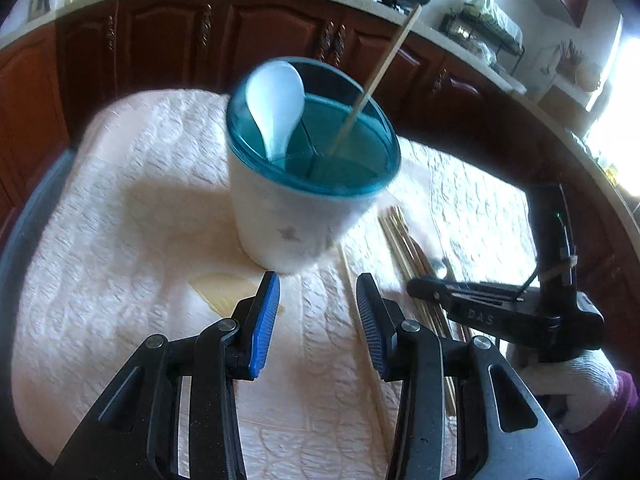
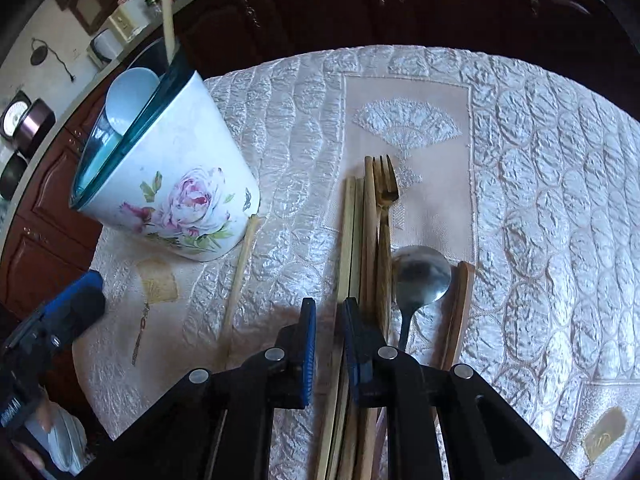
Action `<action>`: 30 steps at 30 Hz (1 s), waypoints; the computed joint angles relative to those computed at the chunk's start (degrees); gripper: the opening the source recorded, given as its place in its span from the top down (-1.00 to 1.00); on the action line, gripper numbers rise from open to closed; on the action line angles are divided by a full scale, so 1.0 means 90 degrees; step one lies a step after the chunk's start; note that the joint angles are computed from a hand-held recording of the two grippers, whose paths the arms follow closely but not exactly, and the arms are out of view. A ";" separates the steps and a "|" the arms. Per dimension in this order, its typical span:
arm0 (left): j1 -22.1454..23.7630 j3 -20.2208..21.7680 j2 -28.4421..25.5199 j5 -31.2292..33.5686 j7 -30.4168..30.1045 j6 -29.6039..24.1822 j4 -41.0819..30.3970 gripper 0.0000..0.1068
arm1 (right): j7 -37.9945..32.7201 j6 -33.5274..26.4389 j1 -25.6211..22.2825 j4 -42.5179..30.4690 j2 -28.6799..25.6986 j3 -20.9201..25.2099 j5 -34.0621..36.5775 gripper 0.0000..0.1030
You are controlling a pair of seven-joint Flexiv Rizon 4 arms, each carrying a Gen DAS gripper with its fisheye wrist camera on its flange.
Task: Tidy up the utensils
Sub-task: 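Grasp another bamboo chopstick from the pile with the right tool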
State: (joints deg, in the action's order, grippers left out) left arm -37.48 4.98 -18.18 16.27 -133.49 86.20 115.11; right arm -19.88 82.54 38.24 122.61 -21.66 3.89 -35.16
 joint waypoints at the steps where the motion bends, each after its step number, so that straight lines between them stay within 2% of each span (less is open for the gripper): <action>1: 0.0047 -0.0085 -0.0032 -0.0043 0.0080 -0.0021 -0.0008 0.27 | 0.0020 -0.0039 0.0018 -0.0020 0.0001 -0.0002 0.0003 0.72; 5: 0.0203 -0.0374 -0.0184 -0.0296 0.0403 -0.0065 -0.0021 0.27 | 0.0206 -0.0253 0.0108 -0.0190 -0.0078 -0.0051 -0.0054 0.73; 9: 0.0182 -0.0454 -0.0271 -0.0508 0.0625 -0.0032 -0.0011 0.27 | -0.0476 -0.0443 -0.0308 -0.0327 -0.0167 0.0362 0.0333 0.73; 11: 0.0145 -0.0453 -0.0341 -0.0585 0.0722 -0.0069 -0.0045 0.27 | -0.0551 -0.0531 -0.0232 -0.0425 -0.0228 0.0297 0.0290 0.73; 15: 0.0211 -0.0640 -0.0560 -0.0886 0.0993 -0.0199 -0.0157 0.27 | -0.0208 -0.0459 0.0140 -0.0328 -0.0253 -0.0180 -0.0274 0.84; 18: 0.0341 -0.0888 -0.0708 -0.1210 0.1238 -0.0302 -0.0202 0.27 | -0.0350 -0.0637 0.0036 -0.0475 -0.0330 -0.0024 -0.0283 0.91; 21: 0.0269 -0.0865 -0.0862 -0.1338 0.1369 -0.0472 -0.0333 0.27 | -0.0380 -0.0434 -0.0109 -0.0374 -0.0262 0.0187 -0.0018 0.93; 22: 0.0276 -0.0889 -0.0906 -0.1390 0.1419 -0.0516 -0.0358 0.27 | -0.0388 -0.0262 -0.0173 -0.0276 -0.0230 0.0260 0.0107 1.00; 25: 0.0170 -0.0785 -0.0990 -0.1364 0.1466 -0.0505 -0.0442 0.30 | -0.0439 0.0300 -0.0274 0.0044 -0.0114 0.0402 0.0471 1.00; 26: 0.0216 -0.0845 -0.0994 -0.1409 0.1543 -0.0500 -0.0433 0.36 | -0.0474 0.0409 -0.0294 0.0132 -0.0078 0.0471 0.0618 1.00; 28: 0.0254 -0.0888 -0.1002 -0.1470 0.1674 -0.0584 -0.0450 0.82 | -0.0597 0.0537 -0.0335 0.0268 -0.0044 0.0658 0.0943 1.00; 29: 0.0334 -0.0972 -0.0985 -0.1530 0.1766 -0.0558 -0.0377 0.84 | -0.0700 0.0498 -0.0180 0.0322 -0.0001 0.0574 0.1088 1.00; 30: 0.0393 -0.1037 -0.0967 -0.1579 0.1844 -0.0482 -0.0303 0.85 | -0.0420 0.0502 0.0069 0.0432 0.0068 0.0284 0.0817 1.00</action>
